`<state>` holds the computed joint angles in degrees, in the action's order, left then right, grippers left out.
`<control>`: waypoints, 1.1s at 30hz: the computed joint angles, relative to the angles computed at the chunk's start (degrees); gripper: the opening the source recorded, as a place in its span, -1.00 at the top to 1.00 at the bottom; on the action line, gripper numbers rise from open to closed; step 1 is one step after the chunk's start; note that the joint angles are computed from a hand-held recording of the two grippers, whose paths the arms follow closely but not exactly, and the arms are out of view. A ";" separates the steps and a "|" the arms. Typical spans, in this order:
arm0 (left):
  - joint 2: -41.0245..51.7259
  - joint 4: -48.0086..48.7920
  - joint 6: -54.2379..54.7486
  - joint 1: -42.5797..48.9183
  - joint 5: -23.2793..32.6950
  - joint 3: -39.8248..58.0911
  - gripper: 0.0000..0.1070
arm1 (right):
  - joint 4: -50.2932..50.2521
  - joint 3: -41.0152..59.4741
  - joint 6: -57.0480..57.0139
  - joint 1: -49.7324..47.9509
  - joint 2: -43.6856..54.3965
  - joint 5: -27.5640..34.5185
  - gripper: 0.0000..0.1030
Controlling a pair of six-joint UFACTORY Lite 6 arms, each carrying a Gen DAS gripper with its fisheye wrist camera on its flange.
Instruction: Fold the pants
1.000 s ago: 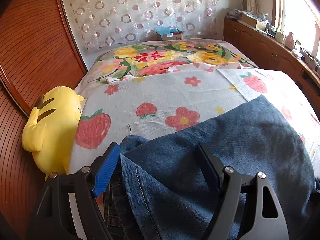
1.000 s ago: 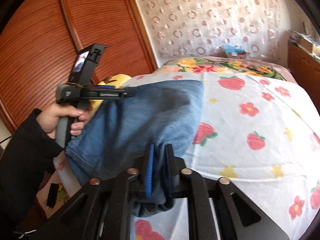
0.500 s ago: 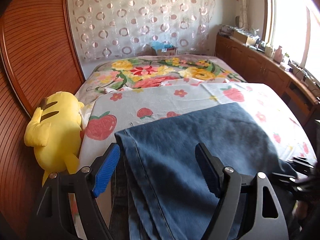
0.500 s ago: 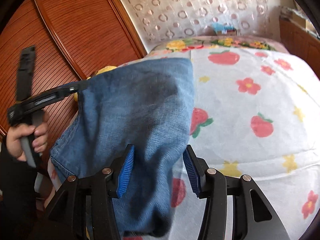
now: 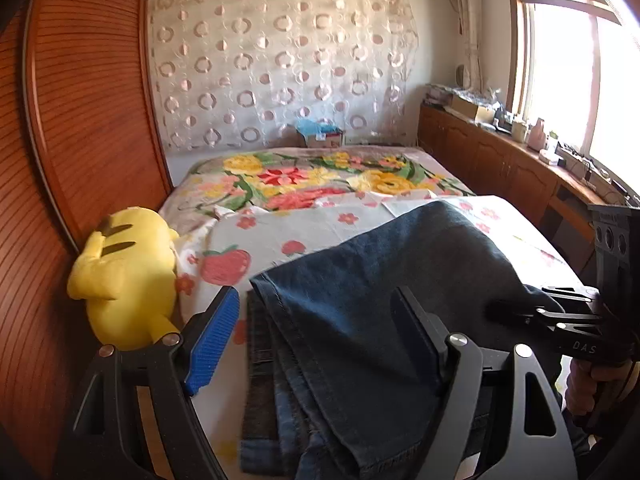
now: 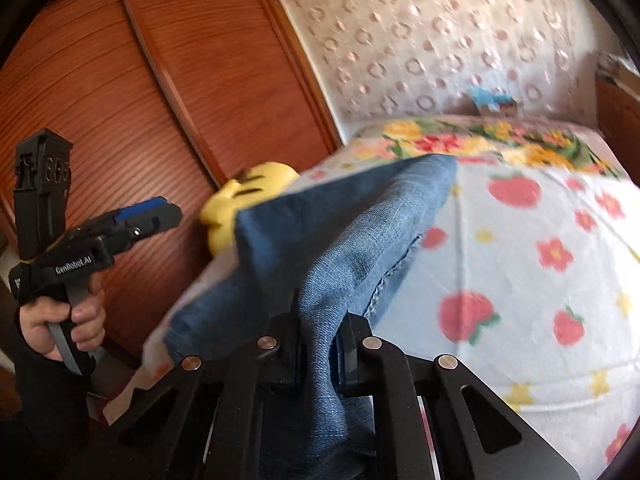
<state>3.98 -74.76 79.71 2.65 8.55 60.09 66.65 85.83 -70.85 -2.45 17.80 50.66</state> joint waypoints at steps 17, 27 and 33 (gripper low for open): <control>-7.59 -8.76 11.63 16.89 7.11 -5.67 -0.47 | -14.36 18.61 13.05 21.26 16.81 -1.78 0.49; -6.89 -14.01 15.67 14.34 6.59 -7.42 -0.47 | -7.46 13.22 4.54 10.97 6.39 0.15 0.08; -6.35 -15.46 16.74 10.17 5.04 -8.11 -0.47 | -9.56 7.01 2.16 9.56 2.88 -7.76 0.08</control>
<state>-2.37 -90.22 96.46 12.82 13.60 51.97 57.09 92.84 -68.69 7.12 20.67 42.89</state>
